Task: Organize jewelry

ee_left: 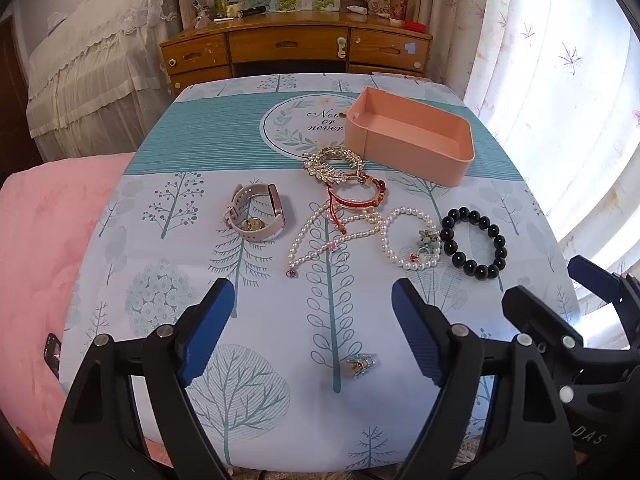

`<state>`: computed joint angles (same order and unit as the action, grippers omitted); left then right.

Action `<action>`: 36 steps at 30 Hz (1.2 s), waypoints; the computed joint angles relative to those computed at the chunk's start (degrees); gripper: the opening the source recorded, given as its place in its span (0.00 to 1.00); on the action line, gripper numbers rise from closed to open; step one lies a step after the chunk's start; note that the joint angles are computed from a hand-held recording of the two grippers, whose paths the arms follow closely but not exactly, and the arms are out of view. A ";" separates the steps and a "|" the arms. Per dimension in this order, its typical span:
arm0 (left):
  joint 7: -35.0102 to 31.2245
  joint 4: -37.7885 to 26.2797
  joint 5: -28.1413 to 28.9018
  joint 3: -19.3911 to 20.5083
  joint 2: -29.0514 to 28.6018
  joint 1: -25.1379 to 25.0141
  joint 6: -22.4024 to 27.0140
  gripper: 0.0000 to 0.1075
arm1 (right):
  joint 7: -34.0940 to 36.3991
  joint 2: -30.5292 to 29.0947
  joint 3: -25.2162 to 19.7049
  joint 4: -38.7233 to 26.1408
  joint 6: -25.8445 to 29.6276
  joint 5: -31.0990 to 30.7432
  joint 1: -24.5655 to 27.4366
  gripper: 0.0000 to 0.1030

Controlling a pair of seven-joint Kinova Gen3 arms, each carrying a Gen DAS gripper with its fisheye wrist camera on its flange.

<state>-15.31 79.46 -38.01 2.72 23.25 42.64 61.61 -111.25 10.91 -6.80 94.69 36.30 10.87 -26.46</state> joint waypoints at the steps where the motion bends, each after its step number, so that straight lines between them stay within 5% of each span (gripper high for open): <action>1: 0.12 -0.07 -0.13 -0.04 0.05 0.13 0.17 0.73 | -0.10 0.07 0.00 0.07 -0.05 0.17 -0.14 0.93; 36: -2.06 -0.64 0.94 -0.37 1.37 -0.28 0.43 0.73 | -0.12 1.22 0.17 -0.03 -0.26 -0.26 -0.45 0.93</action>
<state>-17.37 78.83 -37.07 2.35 24.62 42.36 62.04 -111.37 12.13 -6.64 94.66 36.04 10.61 -26.91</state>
